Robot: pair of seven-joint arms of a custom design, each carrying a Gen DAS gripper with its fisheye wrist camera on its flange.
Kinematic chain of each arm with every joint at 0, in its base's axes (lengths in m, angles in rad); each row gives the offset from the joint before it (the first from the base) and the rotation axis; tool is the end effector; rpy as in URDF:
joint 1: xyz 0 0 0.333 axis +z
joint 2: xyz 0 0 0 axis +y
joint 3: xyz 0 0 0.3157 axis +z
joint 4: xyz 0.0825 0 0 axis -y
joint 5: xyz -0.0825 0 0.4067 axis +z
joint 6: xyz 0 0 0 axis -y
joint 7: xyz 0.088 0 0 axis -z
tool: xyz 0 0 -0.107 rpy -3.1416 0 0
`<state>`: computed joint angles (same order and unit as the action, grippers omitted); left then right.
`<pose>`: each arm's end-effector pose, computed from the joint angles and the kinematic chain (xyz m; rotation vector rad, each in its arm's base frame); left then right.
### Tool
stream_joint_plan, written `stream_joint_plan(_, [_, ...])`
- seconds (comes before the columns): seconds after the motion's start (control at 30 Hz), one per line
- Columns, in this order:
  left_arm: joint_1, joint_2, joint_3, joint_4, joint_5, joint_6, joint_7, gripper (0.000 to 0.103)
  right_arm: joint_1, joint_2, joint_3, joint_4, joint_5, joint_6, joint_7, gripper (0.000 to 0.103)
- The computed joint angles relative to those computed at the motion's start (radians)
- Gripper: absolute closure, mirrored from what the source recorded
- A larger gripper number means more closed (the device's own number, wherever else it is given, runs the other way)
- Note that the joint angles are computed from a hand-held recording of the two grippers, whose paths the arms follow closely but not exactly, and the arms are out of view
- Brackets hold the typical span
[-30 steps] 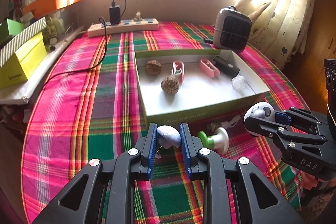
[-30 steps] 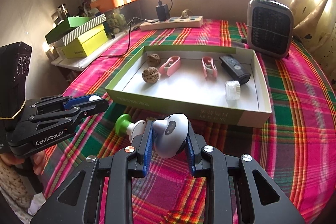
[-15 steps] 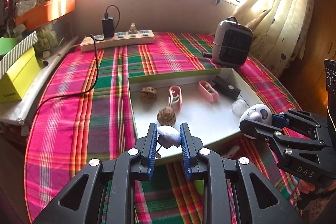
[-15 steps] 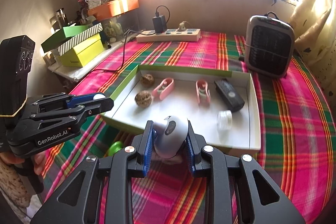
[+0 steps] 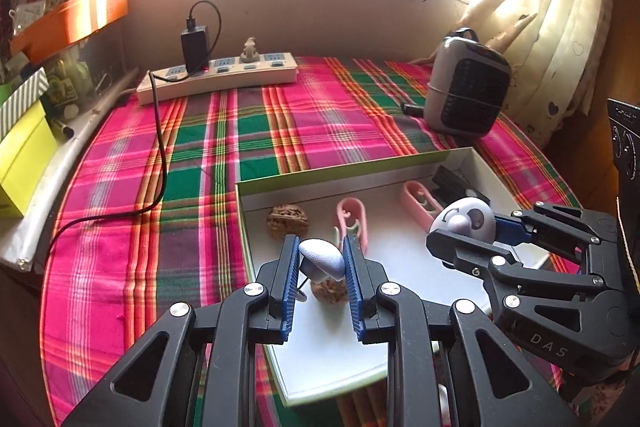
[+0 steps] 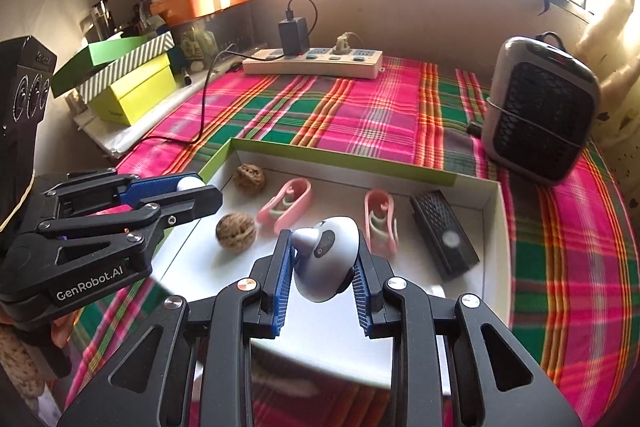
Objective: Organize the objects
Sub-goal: 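Lower the mushroom toy and panda ball into the box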
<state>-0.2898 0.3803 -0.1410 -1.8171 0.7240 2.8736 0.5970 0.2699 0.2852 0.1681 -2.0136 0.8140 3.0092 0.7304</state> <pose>0.6236 -0.3170 0.3883 -1.7735 1.8906 -0.8418 0.6111 0.2211 0.3628 -2.0601 1.2478 -0.3849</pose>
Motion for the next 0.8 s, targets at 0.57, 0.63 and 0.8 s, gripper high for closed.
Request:
stream_joint_plan(0.57, [0.015, 0.103, -0.013, 0.112, -0.09, -0.062, 0.116, 0.083, 0.058, 0.114, -0.079, 0.122, -0.246, -0.064, 0.186, 0.075])
stream_joint_plan(0.63, [0.014, 0.107, -0.012, 0.117, -0.094, -0.065, 0.121, 0.083, 0.06, 0.121, -0.082, 0.13, -0.262, -0.066, 0.196, 0.075])
stream_joint_plan(0.8, [0.001, 0.117, 0.002, 0.13, -0.082, -0.069, 0.114, 0.083, 0.062, 0.139, -0.083, 0.147, -0.286, -0.069, 0.209, 0.075])
